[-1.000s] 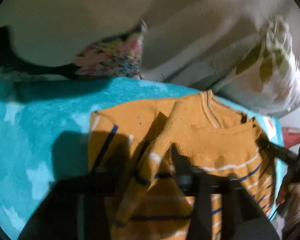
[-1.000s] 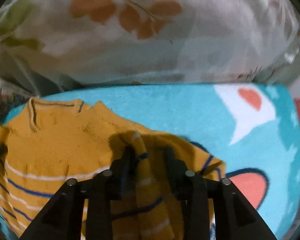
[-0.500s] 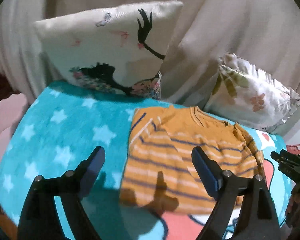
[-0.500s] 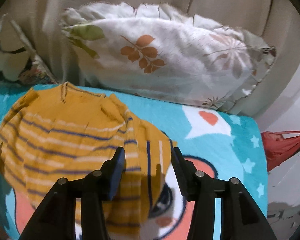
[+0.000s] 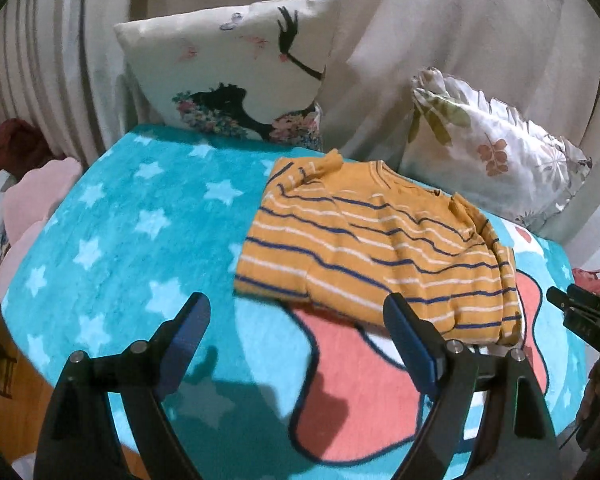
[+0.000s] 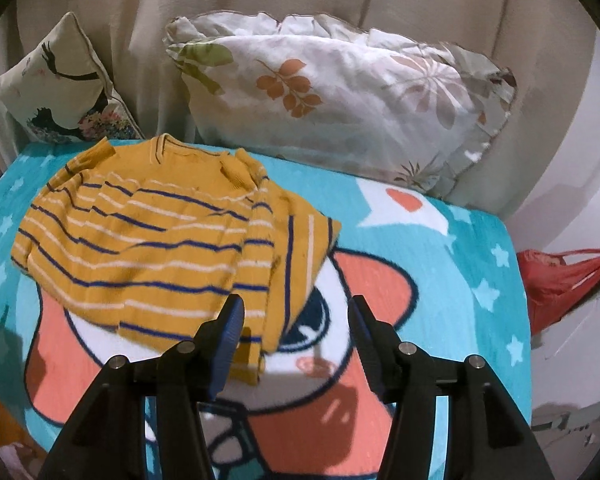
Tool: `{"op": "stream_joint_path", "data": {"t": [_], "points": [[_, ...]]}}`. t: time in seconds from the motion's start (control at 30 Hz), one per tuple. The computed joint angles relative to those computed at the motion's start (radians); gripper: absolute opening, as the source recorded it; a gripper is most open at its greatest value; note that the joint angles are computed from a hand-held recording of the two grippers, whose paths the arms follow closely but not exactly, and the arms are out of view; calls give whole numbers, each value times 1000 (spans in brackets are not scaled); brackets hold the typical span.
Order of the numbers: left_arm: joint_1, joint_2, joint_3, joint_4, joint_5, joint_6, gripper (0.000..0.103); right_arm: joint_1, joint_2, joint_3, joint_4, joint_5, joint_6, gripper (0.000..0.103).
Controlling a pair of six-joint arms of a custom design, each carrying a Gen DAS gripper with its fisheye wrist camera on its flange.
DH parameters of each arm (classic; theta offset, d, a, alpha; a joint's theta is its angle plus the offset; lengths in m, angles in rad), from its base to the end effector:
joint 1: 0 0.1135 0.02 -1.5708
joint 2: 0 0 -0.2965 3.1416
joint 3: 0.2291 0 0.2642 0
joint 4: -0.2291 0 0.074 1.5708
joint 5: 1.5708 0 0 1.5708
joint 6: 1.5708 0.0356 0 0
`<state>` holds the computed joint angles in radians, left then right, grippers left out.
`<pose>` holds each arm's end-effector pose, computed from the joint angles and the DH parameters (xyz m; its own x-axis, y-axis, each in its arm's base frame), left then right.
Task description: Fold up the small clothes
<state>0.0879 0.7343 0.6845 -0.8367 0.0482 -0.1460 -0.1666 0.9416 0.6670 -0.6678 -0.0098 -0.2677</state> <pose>0.1288 0.0096 0.2744 -0.7553 -0.2124 -0.6200 -0.1690 0.9771 -0.1289 0.1715 -0.0285 0.2525 -0.8117 -0.1317 -0.5690 -0.0566 0.9874 -0.1478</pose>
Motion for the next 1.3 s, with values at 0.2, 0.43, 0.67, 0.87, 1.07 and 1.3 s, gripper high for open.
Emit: {"op": "stream_joint_path", "data": {"t": [0.2, 0.43, 0.67, 0.87, 1.07, 1.3], "points": [[6, -92, 14, -83, -60, 18, 87, -83, -49, -42, -28, -47, -44, 61], [-64, -152, 34, -132, -201, -10, 90, -127, -115, -77, -66, -68, -77, 63], [-150, -170, 55, -178, -270, -76, 96, -248, -144, -108, -94, -161, -146, 68], [28, -126, 1, -164, -109, 2, 96, -327, -123, -152, -105, -213, -185, 68], [220, 4, -64, -24, 41, 143, 96, -260, -131, -152, -103, -162, -116, 68], [399, 349, -49, 186, 223, 275, 96, 59, -70, -111, -67, -51, 172, 68]]}}
